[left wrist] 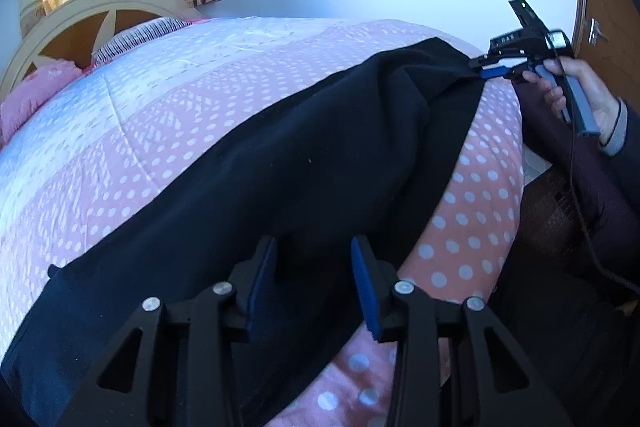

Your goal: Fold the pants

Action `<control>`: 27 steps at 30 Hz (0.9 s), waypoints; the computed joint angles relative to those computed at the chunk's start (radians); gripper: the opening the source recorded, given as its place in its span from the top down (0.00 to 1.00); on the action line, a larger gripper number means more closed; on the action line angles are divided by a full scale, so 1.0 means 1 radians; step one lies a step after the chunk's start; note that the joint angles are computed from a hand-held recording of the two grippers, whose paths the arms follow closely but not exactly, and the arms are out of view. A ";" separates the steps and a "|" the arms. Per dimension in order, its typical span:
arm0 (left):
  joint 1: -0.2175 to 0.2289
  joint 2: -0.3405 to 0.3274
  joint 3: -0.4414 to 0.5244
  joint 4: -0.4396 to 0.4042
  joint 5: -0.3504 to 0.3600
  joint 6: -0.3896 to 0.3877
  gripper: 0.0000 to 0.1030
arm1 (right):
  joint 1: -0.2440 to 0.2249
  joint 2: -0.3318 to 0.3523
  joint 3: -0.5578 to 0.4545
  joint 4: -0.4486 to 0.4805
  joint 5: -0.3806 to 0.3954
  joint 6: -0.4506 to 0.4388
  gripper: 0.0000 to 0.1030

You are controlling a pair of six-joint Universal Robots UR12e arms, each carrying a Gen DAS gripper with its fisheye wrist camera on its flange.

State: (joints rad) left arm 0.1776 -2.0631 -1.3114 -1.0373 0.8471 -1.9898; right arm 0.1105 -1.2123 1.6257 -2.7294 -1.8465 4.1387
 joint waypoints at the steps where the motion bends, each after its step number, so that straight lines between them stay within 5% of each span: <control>1: 0.001 0.000 0.004 -0.017 -0.007 0.007 0.70 | -0.001 -0.003 0.003 -0.003 0.009 -0.006 0.93; 4: 0.000 0.012 -0.011 -0.016 -0.001 0.039 0.78 | -0.004 -0.022 0.034 -0.055 0.025 0.021 0.87; 5: -0.002 0.018 -0.026 0.017 0.007 0.041 0.78 | -0.003 -0.027 0.040 -0.059 0.014 0.030 0.80; 7: -0.004 0.027 -0.052 0.079 0.013 0.038 0.69 | -0.006 -0.037 0.059 -0.097 -0.001 0.043 0.50; 8: -0.004 0.028 -0.052 0.075 0.011 0.042 0.65 | -0.006 -0.040 0.063 -0.097 -0.007 0.053 0.50; 10: -0.006 0.027 -0.054 0.088 0.010 0.033 0.53 | -0.006 -0.042 0.064 -0.084 -0.014 0.054 0.50; 15: -0.010 0.027 -0.056 0.099 0.007 0.036 0.48 | 0.003 -0.025 0.040 -0.052 -0.010 0.007 0.57; 20: -0.012 0.019 -0.038 0.057 0.012 0.047 0.50 | 0.014 -0.014 0.018 0.013 -0.067 -0.015 0.84; 23: -0.015 0.011 -0.021 0.039 0.020 0.035 0.61 | 0.018 -0.016 0.016 -0.005 -0.077 -0.035 0.92; 25: -0.015 0.004 -0.002 0.000 0.015 0.032 0.82 | 0.025 -0.020 0.011 -0.021 -0.112 -0.045 0.93; 27: -0.014 -0.001 0.019 -0.040 0.012 0.028 0.93 | 0.027 -0.030 0.016 -0.037 -0.135 -0.054 0.93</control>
